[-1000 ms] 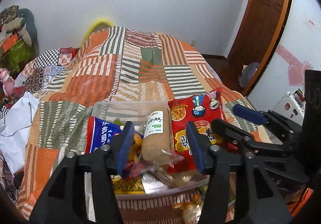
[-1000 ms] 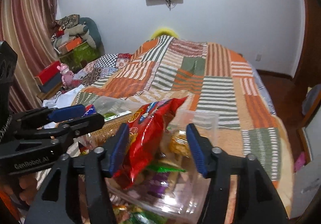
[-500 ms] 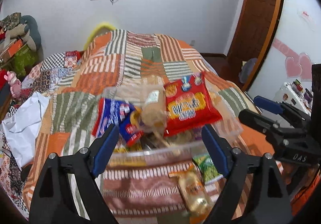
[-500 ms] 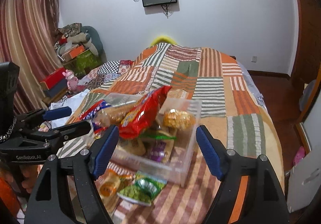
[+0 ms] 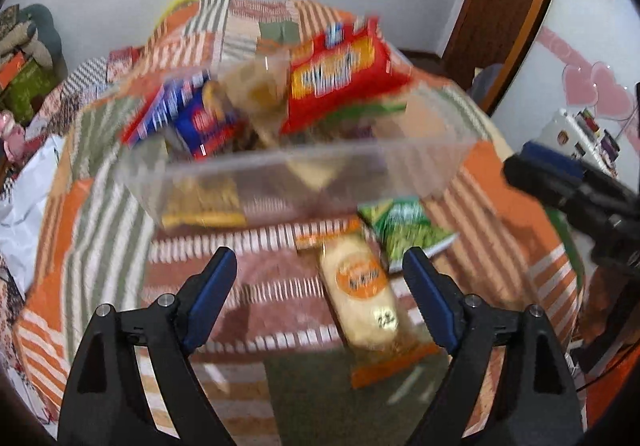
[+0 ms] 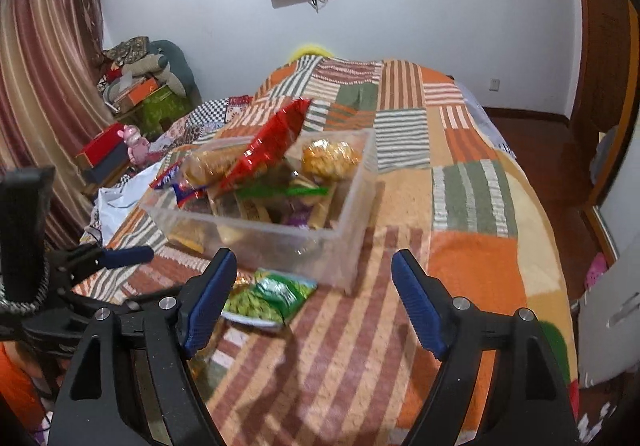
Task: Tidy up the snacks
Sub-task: 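Grasp the rice-cake pack with the left tool while the right tool grasps the green pea bag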
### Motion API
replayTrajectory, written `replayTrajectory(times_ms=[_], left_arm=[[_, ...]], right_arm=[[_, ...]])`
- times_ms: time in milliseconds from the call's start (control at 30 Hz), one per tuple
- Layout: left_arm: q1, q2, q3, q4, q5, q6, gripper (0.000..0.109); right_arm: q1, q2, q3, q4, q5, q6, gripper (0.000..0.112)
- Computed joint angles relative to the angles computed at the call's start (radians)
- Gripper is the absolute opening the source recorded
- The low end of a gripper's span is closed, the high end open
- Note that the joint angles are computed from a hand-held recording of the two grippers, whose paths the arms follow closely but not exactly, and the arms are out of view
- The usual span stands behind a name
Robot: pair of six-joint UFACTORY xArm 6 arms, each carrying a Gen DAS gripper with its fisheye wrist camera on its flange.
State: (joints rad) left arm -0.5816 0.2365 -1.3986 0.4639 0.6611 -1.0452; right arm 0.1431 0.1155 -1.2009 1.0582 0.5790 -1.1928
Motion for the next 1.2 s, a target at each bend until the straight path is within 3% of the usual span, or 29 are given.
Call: replayTrajectory(times_ms=[167,367,733,1000,1133,1200], left_arm=[[-0.009,0.033,0.008,-0.078,-0.022,0.019,0.085],[-0.024,0.039,0.028,0.003,-0.023,-0.049,0.084],[0.010,-0.056,0.169,0.074,-0.109,-0.146,0.037],[0.034,-0.114,0.256,0.089,-0.166,-0.187,0.036],[0.018,-0.089,0.214,0.070,-0.122,-0.164,0.040],[0.018,-0.069,0.189,0.071,-0.114,-0.158,0.044]], right_arm=[[-0.010,-0.008,0.031,-0.014,-0.002,-0.001,0.077],[-0.008,-0.009,0.052,-0.047,0.017,0.020,0.077],[0.063,0.058,-0.003,-0.107,0.024,0.080,0.077],[0.097,0.112,-0.035,-0.215,0.025,0.166,0.077],[0.099,0.120,-0.042,-0.255,0.037,0.194,0.076],[0.093,0.114,-0.039,-0.231,0.046,0.172,0.066]])
